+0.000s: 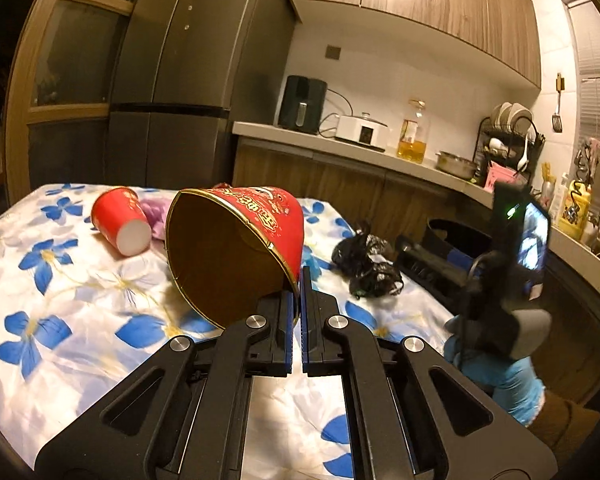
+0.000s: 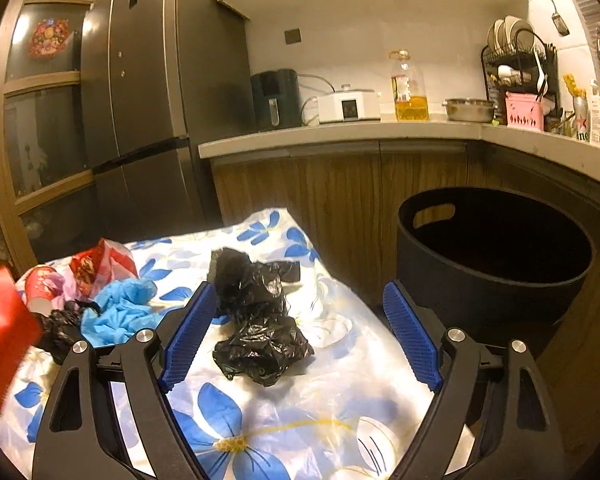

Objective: Collect trash
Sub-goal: 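Grasp the red paper cup with the left tool while the right tool grasps the black bag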

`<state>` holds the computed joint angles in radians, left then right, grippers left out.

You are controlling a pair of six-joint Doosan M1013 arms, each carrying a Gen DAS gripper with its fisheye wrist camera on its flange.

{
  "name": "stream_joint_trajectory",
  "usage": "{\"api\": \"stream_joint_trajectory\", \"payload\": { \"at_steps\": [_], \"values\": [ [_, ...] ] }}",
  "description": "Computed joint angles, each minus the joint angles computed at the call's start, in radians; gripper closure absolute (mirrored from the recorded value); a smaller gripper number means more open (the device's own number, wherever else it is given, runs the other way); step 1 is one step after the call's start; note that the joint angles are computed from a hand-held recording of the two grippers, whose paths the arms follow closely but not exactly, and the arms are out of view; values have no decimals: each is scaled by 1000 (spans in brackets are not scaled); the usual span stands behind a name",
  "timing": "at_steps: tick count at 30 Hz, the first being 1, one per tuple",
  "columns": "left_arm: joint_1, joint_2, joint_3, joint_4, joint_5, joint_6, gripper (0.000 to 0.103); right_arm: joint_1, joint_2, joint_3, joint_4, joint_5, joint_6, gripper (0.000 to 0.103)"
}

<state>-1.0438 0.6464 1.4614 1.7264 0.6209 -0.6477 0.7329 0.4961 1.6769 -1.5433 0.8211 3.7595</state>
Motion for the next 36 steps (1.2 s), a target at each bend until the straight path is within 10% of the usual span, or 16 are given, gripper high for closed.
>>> {"api": "stream_joint_trajectory", "payload": {
  "at_steps": [12,25,36],
  "values": [
    [5,-2,-1,-23,-2,23,101,-30,25,-26,120,-122,-127,34],
    [3,-4,-1,-36,13,37,101,-62,23,-21,184,-285,-185,92],
    [0,-7,-12,-90,26,86,101,-35,-36,47,-1,-272,-3,96]
  ]
}}
